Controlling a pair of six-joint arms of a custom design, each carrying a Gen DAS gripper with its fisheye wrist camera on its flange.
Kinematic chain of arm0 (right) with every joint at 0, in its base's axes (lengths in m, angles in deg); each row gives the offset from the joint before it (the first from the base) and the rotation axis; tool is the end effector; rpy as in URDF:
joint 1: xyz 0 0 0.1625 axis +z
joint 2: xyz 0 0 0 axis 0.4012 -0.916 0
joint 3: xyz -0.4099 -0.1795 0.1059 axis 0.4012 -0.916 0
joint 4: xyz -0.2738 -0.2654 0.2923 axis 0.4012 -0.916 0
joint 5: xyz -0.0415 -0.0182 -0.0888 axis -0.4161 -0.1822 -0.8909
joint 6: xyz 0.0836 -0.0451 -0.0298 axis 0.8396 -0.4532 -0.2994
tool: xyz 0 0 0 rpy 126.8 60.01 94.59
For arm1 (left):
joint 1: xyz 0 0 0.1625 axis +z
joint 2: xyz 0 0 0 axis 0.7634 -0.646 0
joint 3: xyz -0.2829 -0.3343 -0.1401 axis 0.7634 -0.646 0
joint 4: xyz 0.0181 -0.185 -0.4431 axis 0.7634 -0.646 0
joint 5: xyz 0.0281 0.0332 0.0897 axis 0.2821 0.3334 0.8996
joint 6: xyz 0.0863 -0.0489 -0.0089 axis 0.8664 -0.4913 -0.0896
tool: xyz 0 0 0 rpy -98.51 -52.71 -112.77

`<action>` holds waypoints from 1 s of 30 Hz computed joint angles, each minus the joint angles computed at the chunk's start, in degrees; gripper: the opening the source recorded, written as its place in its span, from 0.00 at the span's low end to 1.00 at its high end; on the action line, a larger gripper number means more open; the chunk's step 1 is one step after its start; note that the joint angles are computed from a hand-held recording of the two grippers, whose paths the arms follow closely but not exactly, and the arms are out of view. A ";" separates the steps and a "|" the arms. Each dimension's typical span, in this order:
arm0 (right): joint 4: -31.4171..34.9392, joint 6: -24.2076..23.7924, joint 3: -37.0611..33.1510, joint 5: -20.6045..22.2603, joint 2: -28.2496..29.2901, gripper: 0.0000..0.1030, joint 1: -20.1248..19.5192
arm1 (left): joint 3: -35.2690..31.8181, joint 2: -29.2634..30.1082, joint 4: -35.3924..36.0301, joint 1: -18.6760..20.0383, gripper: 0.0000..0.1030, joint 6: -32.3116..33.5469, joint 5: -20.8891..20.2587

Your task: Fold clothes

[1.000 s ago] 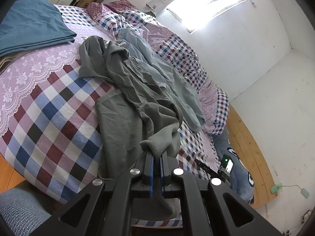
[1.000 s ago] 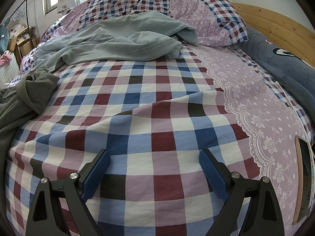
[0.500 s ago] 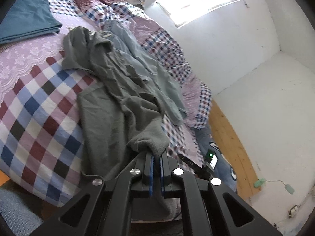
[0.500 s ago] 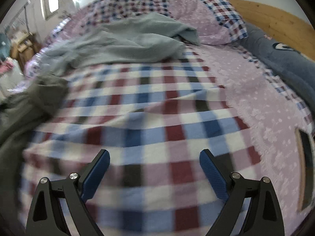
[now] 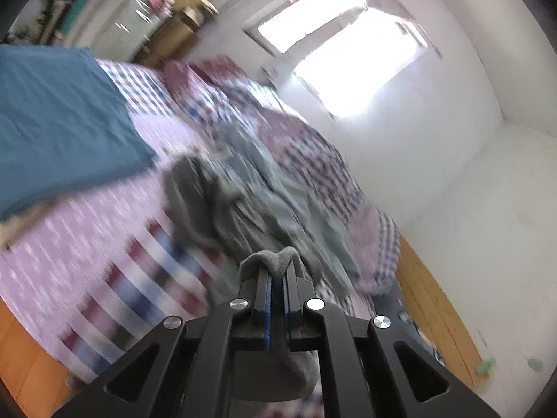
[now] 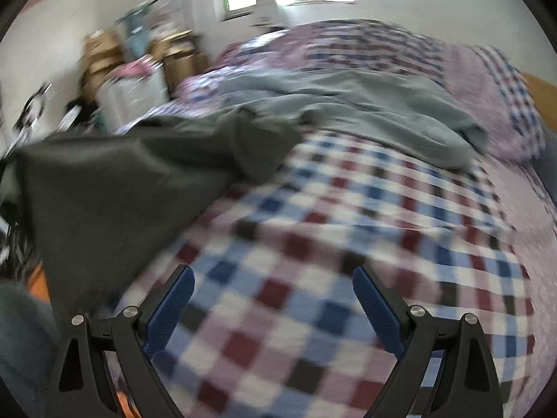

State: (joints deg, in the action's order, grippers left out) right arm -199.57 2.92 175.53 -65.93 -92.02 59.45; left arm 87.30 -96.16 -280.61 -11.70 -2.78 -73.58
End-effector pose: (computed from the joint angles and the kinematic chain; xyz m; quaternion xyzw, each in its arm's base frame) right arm 0.0617 -0.3551 0.3066 0.1979 -0.8648 0.3487 0.3023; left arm -0.2202 -0.4017 0.2044 -0.0749 -0.8966 0.4298 0.0765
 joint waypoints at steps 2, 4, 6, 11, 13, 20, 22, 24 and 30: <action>-0.48 -1.01 0.50 -0.63 1.68 0.92 1.30 | -0.54 -0.30 -1.93 1.20 0.03 1.45 2.91; -1.18 -1.89 0.93 -1.05 3.31 0.92 2.09 | -1.35 -0.08 -4.24 2.14 0.03 3.87 8.31; -1.67 -2.72 1.33 -1.44 4.48 0.92 2.62 | -2.35 0.74 -6.58 2.94 0.03 5.98 14.39; -2.45 -3.72 1.83 -1.64 6.06 0.92 3.39 | -4.92 3.65 -7.27 6.31 0.03 7.08 23.97; -3.13 -3.84 1.70 -1.86 6.74 0.92 3.70 | -5.64 3.05 0.24 9.56 0.03 2.48 21.10; -3.83 -3.30 1.14 -1.93 7.56 0.92 4.20 | -2.48 -0.73 9.91 11.12 0.64 -12.43 26.82; -3.47 -2.95 1.38 -1.46 7.16 0.92 4.38 | -0.59 -1.59 7.03 10.12 0.76 -13.68 29.10; -2.85 -2.50 1.01 -0.38 7.18 0.92 4.33 | 0.81 -2.61 6.52 9.65 0.76 -14.08 27.92; -3.00 -1.57 0.51 1.26 8.23 0.92 5.11 | 0.13 -3.54 17.25 6.03 0.76 -11.90 27.94</action>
State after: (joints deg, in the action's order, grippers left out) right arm -202.57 1.35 176.04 -64.67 -83.79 64.57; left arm 87.43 -99.70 -263.36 -5.67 -14.68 -45.64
